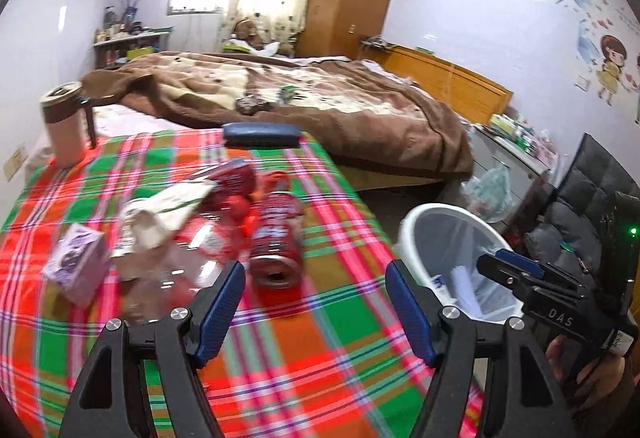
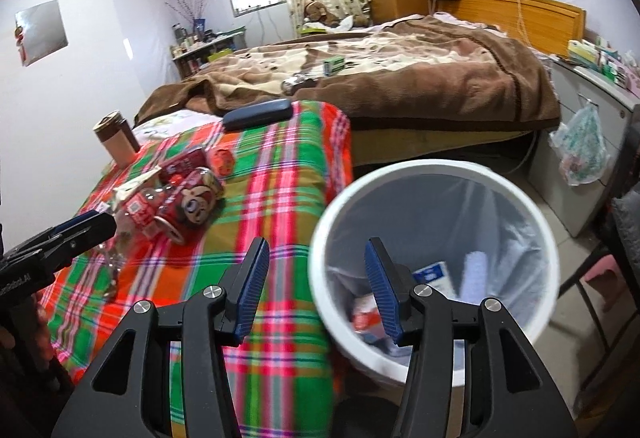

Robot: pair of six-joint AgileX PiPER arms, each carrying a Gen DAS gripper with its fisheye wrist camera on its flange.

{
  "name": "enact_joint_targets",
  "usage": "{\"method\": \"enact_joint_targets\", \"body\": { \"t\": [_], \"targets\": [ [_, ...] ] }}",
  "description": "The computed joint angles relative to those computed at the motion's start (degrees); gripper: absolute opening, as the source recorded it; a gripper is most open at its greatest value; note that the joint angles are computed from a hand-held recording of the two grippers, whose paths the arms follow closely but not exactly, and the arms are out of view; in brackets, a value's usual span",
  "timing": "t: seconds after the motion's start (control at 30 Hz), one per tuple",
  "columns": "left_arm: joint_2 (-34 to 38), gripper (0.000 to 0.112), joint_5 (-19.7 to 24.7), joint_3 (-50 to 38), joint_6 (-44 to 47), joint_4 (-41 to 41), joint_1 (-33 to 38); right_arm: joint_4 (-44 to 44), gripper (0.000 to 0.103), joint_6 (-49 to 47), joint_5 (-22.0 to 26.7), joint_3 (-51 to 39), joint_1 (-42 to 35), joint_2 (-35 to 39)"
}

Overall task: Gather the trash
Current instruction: 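Move both open tools back toward the bottle and cans on the cloth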

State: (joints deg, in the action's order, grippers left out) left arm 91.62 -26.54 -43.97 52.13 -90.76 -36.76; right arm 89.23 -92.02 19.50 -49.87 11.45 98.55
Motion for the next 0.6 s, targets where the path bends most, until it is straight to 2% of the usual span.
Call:
{"method": "enact_joint_targets", "body": {
  "t": [0.27, 0.43, 0.47, 0.53, 0.6],
  "targets": [
    [-3.93, 0.072, 1.22, 6.14, -0.32, 1.48, 5.84, -4.24, 0.052, 7.21, -0.35, -3.3, 4.5, 2.55],
    [-2.63, 0.072, 7.18, 5.67, 1.69, 3.09, 12.64, -7.53, 0.052, 12.11, -1.62, -5.82, 7.61, 4.28],
    [-1.92, 0.072, 7.79, 5.03, 4.51, 1.01, 13.84, -9.12, 0.052, 13.85, -1.72, -6.58, 8.24, 4.77],
    [-1.01, 0.072, 8.84, 4.61, 4.71, 2.17, 15.13, -12.67, 0.052, 17.45, -2.0, -8.06, 9.29, 5.65],
    [0.53, 0.072, 11.86, 3.28, 6.84, 1.98, 17.36, -17.37, 0.052, 22.39, -2.21, -9.98, 10.3, 6.76]
  ]
}}
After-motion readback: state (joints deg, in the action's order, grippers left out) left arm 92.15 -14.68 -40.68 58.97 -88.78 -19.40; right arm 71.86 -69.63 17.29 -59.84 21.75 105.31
